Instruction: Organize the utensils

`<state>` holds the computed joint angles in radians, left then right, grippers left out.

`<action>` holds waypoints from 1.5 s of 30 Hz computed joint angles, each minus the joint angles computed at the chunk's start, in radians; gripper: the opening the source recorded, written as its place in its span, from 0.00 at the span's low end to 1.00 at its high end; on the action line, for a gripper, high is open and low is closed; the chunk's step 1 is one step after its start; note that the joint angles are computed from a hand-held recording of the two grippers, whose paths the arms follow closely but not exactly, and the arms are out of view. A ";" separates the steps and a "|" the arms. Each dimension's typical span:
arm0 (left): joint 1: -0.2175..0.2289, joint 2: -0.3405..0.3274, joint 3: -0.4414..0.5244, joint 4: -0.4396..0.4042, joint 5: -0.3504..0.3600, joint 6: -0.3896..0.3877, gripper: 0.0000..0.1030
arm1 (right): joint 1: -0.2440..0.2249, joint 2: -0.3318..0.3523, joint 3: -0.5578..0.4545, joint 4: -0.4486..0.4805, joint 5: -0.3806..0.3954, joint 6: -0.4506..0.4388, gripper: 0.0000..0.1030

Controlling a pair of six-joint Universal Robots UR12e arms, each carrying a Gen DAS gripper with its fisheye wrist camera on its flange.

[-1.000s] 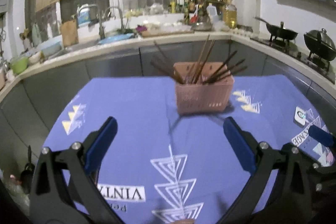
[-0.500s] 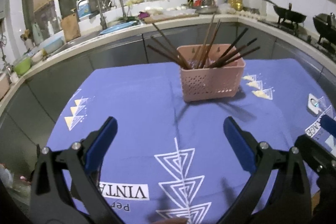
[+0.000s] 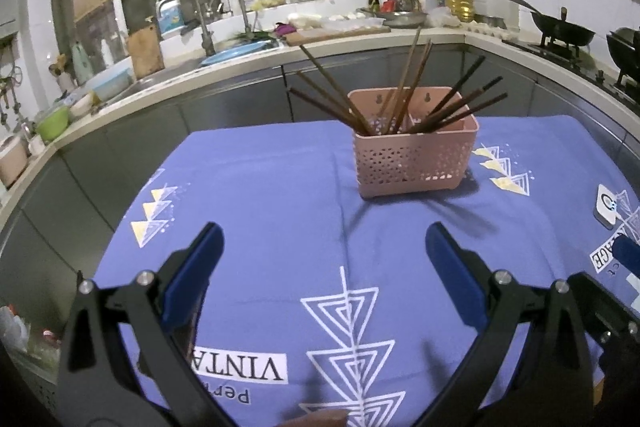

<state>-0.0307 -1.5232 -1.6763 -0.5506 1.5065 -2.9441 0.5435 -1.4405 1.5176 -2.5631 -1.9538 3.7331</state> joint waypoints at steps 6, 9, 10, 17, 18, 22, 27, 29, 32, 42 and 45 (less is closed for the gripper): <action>0.009 0.005 -0.001 -0.007 -0.043 0.003 0.94 | -0.001 0.000 0.000 0.001 0.001 0.002 0.96; 0.006 0.007 -0.003 -0.004 -0.037 0.008 0.94 | -0.001 0.000 0.004 -0.007 -0.001 0.002 0.96; 0.004 0.007 -0.004 -0.003 -0.030 0.008 0.94 | 0.000 -0.001 0.004 -0.010 -0.002 0.002 0.96; -0.002 0.008 -0.005 -0.010 -0.006 0.008 0.94 | 0.005 0.001 0.003 -0.015 -0.004 -0.001 0.96; -0.001 0.009 -0.005 -0.011 -0.008 0.006 0.94 | 0.008 0.001 0.003 -0.013 -0.005 0.001 0.96; 0.000 0.013 -0.011 0.005 0.002 -0.001 0.94 | 0.010 0.003 -0.003 -0.013 -0.007 -0.001 0.96; 0.004 0.015 -0.014 0.017 0.009 -0.009 0.94 | 0.013 0.005 -0.008 -0.017 -0.007 -0.008 0.96; 0.004 0.015 -0.013 0.017 0.014 -0.008 0.94 | 0.013 0.005 -0.010 -0.017 -0.006 -0.011 0.96; 0.007 0.015 -0.013 0.016 0.012 -0.008 0.94 | 0.016 0.007 -0.013 -0.019 -0.009 -0.014 0.96; 0.006 0.015 -0.012 0.018 0.014 -0.008 0.94 | 0.024 0.009 -0.018 -0.028 -0.013 -0.018 0.96; 0.006 0.016 -0.012 0.018 0.015 -0.009 0.94 | 0.024 0.010 -0.020 -0.029 -0.013 -0.019 0.96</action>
<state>-0.0247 -1.5074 -1.6881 -0.5323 1.5211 -2.9531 0.5676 -1.4306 1.4979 -2.5923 -1.9663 3.7142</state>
